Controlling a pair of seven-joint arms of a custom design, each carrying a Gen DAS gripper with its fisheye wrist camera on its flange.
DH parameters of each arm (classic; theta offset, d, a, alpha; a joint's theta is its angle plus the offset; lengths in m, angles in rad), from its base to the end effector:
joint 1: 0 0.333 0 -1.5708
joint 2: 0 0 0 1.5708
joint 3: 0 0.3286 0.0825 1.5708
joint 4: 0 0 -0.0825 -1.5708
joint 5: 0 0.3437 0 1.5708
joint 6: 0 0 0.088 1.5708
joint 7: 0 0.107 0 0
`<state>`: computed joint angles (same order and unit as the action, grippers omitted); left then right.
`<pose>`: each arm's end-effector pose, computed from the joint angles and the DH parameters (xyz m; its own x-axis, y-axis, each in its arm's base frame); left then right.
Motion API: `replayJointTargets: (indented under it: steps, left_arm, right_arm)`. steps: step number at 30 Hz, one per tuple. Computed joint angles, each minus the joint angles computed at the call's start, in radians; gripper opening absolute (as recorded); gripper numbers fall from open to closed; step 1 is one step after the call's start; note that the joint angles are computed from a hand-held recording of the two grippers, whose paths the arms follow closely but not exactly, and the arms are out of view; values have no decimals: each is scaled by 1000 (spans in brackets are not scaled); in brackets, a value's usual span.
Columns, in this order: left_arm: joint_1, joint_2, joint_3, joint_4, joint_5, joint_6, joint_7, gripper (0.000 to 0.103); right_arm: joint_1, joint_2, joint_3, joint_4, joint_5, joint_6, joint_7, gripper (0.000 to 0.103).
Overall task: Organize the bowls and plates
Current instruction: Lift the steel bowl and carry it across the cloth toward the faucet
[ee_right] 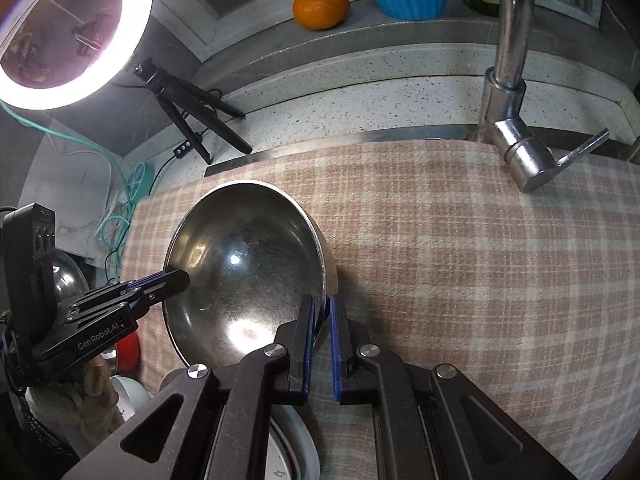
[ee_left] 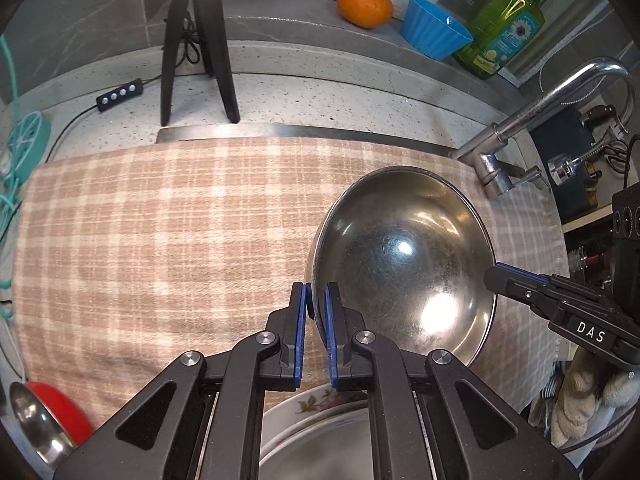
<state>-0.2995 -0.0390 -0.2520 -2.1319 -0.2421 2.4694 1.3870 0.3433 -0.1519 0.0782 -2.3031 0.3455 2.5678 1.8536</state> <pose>0.4509 -0.2785 0.4968 -0.2399 -0.9357 0.2586 -0.9390 0.1561 -0.3065 0.4467 0.1960 0.4876 -0.0507 -0.9303 -0.3633 -0.9480 0.1593 -0.2756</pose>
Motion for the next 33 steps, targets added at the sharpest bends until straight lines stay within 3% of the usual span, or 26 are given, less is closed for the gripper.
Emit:
replayJointTargets:
  steps: [22, 33]
  left_arm:
    - [-1, 9, -2, 3, 8, -13, 1, 8]
    - [12, -71, 14, -44, 22, 9, -41, 12]
  right_arm:
    - [-8, -5, 7, -13, -32, 7, 28, 7]
    - [-3, -75, 1, -36, -69, 30, 38, 7]
